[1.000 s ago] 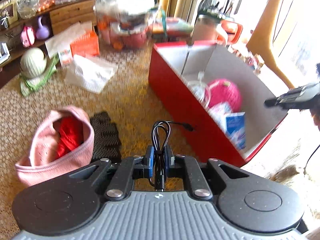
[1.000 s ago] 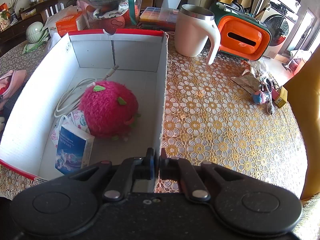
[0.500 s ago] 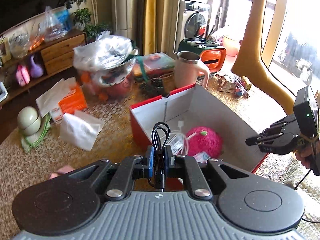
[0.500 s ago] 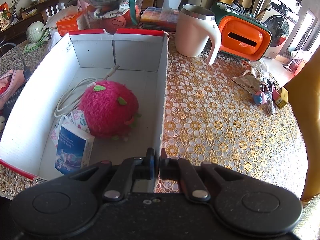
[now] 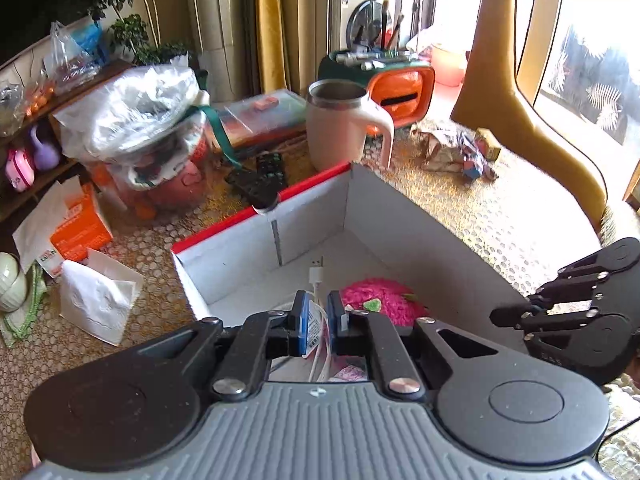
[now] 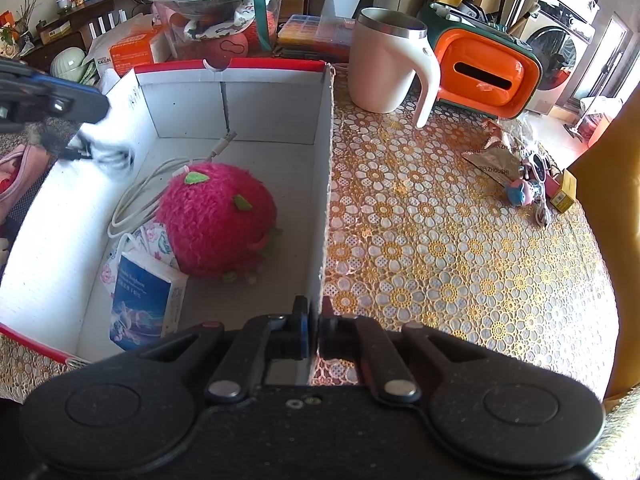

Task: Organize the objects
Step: 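Carry the black cable into the red box and open the left gripper, then move the left gripper to the white plush toy and grasp it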

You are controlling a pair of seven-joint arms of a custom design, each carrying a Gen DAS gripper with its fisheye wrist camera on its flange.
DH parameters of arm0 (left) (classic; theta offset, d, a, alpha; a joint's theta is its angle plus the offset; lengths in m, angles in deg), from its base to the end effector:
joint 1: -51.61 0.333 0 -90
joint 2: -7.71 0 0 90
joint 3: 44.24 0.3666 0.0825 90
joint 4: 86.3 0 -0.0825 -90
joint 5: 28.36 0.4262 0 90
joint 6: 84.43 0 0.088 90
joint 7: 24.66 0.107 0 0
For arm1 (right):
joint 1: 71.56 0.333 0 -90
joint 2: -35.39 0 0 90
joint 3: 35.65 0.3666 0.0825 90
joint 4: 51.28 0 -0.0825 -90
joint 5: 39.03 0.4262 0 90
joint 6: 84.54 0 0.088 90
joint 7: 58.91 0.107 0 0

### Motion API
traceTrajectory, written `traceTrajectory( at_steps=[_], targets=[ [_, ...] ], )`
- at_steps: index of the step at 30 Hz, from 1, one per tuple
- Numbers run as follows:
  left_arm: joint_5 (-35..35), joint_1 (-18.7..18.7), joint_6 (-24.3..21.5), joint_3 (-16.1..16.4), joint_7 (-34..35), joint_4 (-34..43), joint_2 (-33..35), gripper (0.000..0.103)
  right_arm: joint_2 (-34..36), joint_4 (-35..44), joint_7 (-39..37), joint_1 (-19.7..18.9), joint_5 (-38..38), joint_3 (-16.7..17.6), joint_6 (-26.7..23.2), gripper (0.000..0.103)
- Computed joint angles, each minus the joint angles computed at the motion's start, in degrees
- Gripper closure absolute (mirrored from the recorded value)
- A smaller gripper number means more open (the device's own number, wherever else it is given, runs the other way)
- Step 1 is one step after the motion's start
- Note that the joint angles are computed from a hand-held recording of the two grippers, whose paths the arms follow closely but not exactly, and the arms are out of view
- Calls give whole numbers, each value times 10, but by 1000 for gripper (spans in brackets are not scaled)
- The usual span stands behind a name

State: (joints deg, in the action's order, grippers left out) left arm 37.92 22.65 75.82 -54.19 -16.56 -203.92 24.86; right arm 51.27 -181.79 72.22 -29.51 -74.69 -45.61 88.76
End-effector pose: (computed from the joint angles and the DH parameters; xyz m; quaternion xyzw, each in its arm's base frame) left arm 0.4853 -0.4396 0.3438 -0.5764 0.7441 -0.2629 0.2123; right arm 0.4836 0.3571 0.2907 -0.8231 0.5093 -0.1575 0.1960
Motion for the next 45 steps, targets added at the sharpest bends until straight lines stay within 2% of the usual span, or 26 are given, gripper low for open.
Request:
traceTrajectory(
  at_steps=[5, 13, 15, 17, 18, 22, 23, 34, 38, 45],
  targets=[
    [-59, 1, -10, -4, 47, 17, 34, 94, 0, -2, -3, 0, 5, -1, 5, 99],
    [-134, -3, 8, -4, 110, 8, 47, 94, 3, -4, -6, 9, 11, -9, 6, 99],
    [-149, -6, 4, -5, 128, 7, 48, 91, 3, -4, -5, 10, 12, -11, 6, 99],
    [-151, -13, 4, 1, 129, 4, 45, 85, 3, -4, -9, 8, 16, -8, 4, 99],
    [-150, -15, 7, 3, 126, 1, 43, 82, 3, -4, -9, 8, 16, -8, 4, 98],
    [-108, -34, 20, 23, 78, -14, 25, 42, 3, -3, -4, 12, 10, -11, -1, 98],
    [-93, -36, 23, 26, 62, -18, 20, 40, 3, -3, -3, 12, 9, -10, -2, 98],
    [-24, -11, 41, 3, -17, -86, -51, 40, -1, -5, 4, 2, 3, -1, -3, 99],
    [2, 12, 49, -12, -52, -126, -95, 34, -1, -3, -5, -5, 10, 7, -5, 99],
    [27, 60, 51, -42, -94, -196, -176, 30, -1, -2, -5, -3, 7, 5, -8, 99]
  ],
)
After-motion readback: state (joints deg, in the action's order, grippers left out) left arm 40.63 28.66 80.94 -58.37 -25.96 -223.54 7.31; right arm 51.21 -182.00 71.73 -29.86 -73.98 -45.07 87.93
